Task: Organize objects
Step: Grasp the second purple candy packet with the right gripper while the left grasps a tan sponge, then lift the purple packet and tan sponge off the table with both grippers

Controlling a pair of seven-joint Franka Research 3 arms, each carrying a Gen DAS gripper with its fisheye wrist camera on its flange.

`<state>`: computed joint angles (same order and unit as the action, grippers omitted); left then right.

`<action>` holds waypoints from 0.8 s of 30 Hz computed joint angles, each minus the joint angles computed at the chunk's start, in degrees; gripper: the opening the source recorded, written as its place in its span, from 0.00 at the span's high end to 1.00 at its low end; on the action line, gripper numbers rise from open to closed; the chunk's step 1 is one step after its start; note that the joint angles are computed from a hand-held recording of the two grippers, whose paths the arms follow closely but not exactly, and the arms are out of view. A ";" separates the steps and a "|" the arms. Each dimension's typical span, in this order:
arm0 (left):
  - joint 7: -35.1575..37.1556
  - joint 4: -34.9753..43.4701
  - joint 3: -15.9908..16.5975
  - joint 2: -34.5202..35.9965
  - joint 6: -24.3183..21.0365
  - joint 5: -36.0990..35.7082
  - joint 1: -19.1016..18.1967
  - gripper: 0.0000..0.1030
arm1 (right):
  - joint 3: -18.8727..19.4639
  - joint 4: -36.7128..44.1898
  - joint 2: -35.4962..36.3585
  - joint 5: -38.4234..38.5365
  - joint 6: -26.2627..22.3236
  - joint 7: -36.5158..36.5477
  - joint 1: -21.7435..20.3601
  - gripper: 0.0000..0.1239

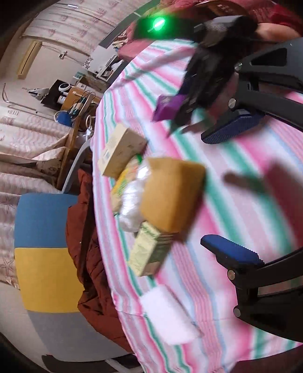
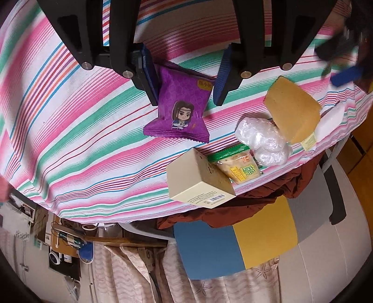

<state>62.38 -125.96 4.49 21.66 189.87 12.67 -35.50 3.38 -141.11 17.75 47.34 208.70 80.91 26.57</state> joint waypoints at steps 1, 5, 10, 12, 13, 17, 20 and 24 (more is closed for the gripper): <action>-0.10 0.95 0.36 0.84 0.57 -0.26 0.01 0.20 | 0.10 -0.08 0.04 -0.33 0.17 0.29 -0.16 0.62; 2.29 4.50 4.36 4.07 1.26 -1.24 -3.50 0.17 | 0.18 -0.13 0.24 -0.86 0.63 0.82 -0.30 0.62; 4.98 6.73 6.68 6.45 0.20 -0.88 -6.46 0.17 | 0.44 -0.33 0.44 -1.71 1.24 1.66 -0.63 0.62; 4.77 7.53 8.40 7.28 -0.65 -1.34 -8.26 0.18 | 0.41 -0.30 0.49 -1.83 1.30 1.78 -0.64 0.62; 4.67 7.76 6.75 7.31 -0.86 -0.84 -6.54 0.18 | 0.39 -0.31 0.49 -1.84 1.30 1.79 -0.62 0.62; 4.14 7.54 -3.65 7.53 0.60 1.55 4.60 0.23 | 0.27 -0.34 0.52 -1.66 1.49 1.60 -0.44 0.62; 4.37 6.42 -1.43 7.20 1.89 1.07 2.37 0.25 | -0.18 0.09 0.65 0.15 1.45 -0.03 0.50 0.62; 6.43 3.50 8.76 6.51 4.23 -4.61 -8.81 0.28 | -0.37 0.63 0.83 1.74 1.40 -1.65 1.01 0.62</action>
